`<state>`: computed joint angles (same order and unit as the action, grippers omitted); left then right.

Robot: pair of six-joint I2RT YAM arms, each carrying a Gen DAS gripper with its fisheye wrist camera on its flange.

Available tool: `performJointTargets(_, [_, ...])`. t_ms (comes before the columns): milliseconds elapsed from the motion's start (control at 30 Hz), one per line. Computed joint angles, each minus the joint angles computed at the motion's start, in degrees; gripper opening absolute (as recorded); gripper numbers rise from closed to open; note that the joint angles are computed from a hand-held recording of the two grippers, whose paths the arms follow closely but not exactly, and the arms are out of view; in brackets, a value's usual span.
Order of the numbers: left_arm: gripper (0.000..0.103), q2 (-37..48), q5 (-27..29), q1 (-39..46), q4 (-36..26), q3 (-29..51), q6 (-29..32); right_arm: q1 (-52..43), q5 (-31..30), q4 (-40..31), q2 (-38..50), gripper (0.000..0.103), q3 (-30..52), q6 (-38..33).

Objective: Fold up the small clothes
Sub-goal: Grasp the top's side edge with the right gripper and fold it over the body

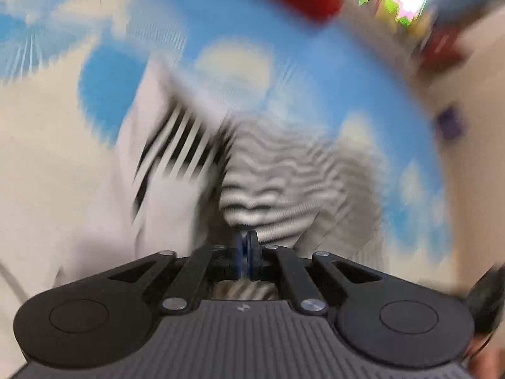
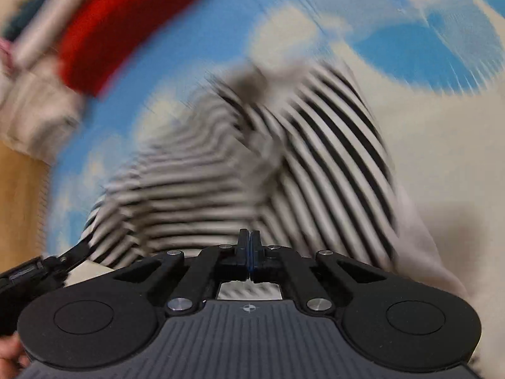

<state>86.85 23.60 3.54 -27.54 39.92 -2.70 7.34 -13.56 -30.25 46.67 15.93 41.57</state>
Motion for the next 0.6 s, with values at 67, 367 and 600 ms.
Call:
performJointTargets(67, [0.006, 1.79, -2.76, -0.71, 1.82, -0.59, -1.45, 0.16, 3.06, 3.1, 3.47, 0.005, -0.98, 1.34])
performJointTargets(367, [0.038, 2.97, 5.81, 2.84, 9.5, -1.36, -13.01, 1.18, 4.64, 21.41, 12.96, 0.046, -2.36, 7.14])
performJointTargets(600, [0.038, 9.04, 5.16, 4.48, 9.83, 0.44, -18.29, 7.15, 10.06, 34.08, 24.33, 0.03, -2.7, 11.98])
